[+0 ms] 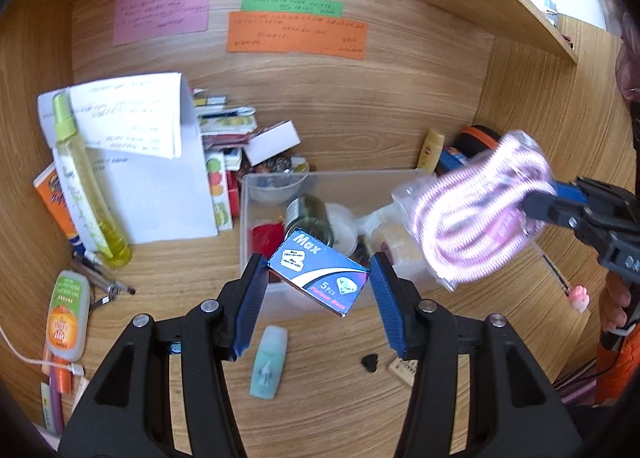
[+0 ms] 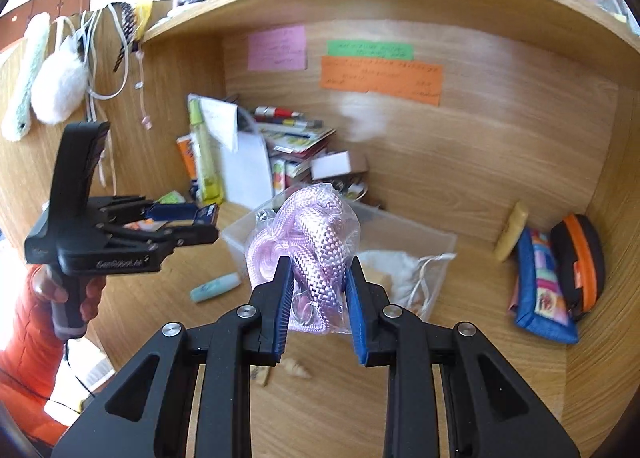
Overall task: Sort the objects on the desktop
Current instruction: 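Carry Max box over clear box with left tool while right tool carries rope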
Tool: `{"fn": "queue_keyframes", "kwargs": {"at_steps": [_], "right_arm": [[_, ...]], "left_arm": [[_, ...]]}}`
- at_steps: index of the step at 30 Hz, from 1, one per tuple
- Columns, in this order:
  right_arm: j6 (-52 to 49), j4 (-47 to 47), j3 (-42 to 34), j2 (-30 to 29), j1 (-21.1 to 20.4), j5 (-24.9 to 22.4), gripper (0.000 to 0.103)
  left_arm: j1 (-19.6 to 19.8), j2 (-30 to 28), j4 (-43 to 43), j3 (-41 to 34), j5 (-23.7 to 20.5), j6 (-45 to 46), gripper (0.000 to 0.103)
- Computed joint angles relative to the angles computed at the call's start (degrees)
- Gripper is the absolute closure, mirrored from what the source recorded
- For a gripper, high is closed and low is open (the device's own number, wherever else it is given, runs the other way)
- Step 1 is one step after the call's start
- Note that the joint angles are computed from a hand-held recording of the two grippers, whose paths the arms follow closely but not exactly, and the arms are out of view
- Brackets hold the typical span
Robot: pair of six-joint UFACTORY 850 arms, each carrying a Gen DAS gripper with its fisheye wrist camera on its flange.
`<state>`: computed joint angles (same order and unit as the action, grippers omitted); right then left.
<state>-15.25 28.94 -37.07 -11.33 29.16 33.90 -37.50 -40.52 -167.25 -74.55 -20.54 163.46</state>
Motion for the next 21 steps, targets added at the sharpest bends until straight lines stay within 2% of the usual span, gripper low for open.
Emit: {"fn": "queue_keyframes", "kwargs": {"at_steps": [10, 21], "right_arm": [[0.7, -2.5, -3.6, -1.4, -5.2, -1.2, 0.08], [9.7, -11.1, -7.8, -5.8, -9.7, -2.9, 0.08]], "left_arm": [[-1.0, -4.5, 8.2, -8.8, 4.6, -7.1, 0.051], [-1.9, -11.8, 32.6, -19.4, 11.0, -30.3, 0.051]]}}
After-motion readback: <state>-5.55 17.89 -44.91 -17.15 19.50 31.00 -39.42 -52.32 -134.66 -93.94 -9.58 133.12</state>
